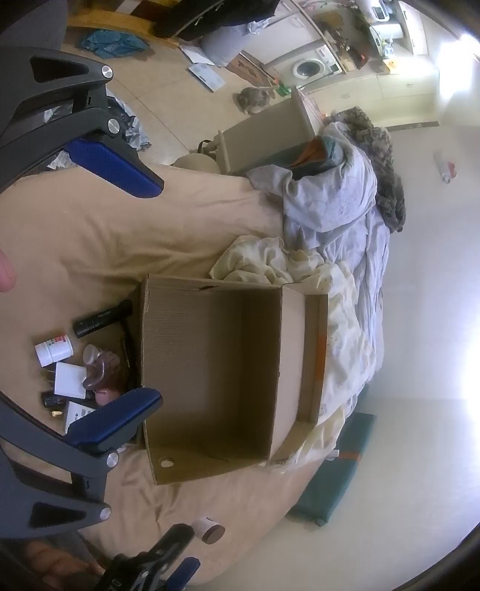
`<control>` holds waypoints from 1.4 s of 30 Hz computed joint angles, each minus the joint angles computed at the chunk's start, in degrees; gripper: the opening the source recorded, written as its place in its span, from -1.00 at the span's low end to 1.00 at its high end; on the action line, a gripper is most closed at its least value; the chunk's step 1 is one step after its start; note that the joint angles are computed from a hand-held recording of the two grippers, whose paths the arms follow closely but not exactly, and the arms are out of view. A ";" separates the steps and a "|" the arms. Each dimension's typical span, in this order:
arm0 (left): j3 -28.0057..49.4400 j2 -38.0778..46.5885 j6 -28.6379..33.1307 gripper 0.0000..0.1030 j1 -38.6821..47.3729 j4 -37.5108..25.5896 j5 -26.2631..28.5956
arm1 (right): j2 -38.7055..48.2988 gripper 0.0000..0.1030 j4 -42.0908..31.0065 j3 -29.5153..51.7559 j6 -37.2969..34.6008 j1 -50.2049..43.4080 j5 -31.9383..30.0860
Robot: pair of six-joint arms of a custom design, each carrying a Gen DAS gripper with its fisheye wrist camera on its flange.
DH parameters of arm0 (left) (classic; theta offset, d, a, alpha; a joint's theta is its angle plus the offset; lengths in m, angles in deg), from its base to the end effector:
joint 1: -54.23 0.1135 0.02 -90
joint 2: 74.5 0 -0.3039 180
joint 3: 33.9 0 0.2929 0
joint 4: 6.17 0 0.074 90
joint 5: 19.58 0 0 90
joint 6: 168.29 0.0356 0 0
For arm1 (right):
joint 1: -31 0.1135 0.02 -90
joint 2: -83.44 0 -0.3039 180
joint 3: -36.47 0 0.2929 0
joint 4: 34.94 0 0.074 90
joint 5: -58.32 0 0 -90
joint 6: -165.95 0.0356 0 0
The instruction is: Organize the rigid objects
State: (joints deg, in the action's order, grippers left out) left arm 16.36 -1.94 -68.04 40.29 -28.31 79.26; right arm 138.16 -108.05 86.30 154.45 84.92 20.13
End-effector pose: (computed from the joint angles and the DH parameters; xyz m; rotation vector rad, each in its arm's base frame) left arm 0.2684 -0.0722 0.2158 0.5654 2.2755 -0.2127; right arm 0.1146 0.1098 0.2427 0.5850 2.1513 -0.2221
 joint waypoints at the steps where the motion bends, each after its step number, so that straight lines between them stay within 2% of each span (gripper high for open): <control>1: 0.00 0.00 0.00 0.99 0.00 0.00 0.00 | -0.02 1.00 0.00 0.02 -0.01 0.01 -0.02; 22: 1.16 0.05 0.77 0.99 0.67 -1.13 0.30 | -0.25 1.00 -0.23 0.00 -0.16 -0.07 -0.18; 32: 0.12 0.31 0.06 0.99 -0.48 0.68 -1.38 | 0.16 1.00 0.27 0.19 -0.46 -0.09 -0.44; 42: 0.42 0.36 -0.25 0.99 0.28 0.32 -0.81 | -1.31 1.00 -0.04 -0.38 -1.12 -0.34 -0.58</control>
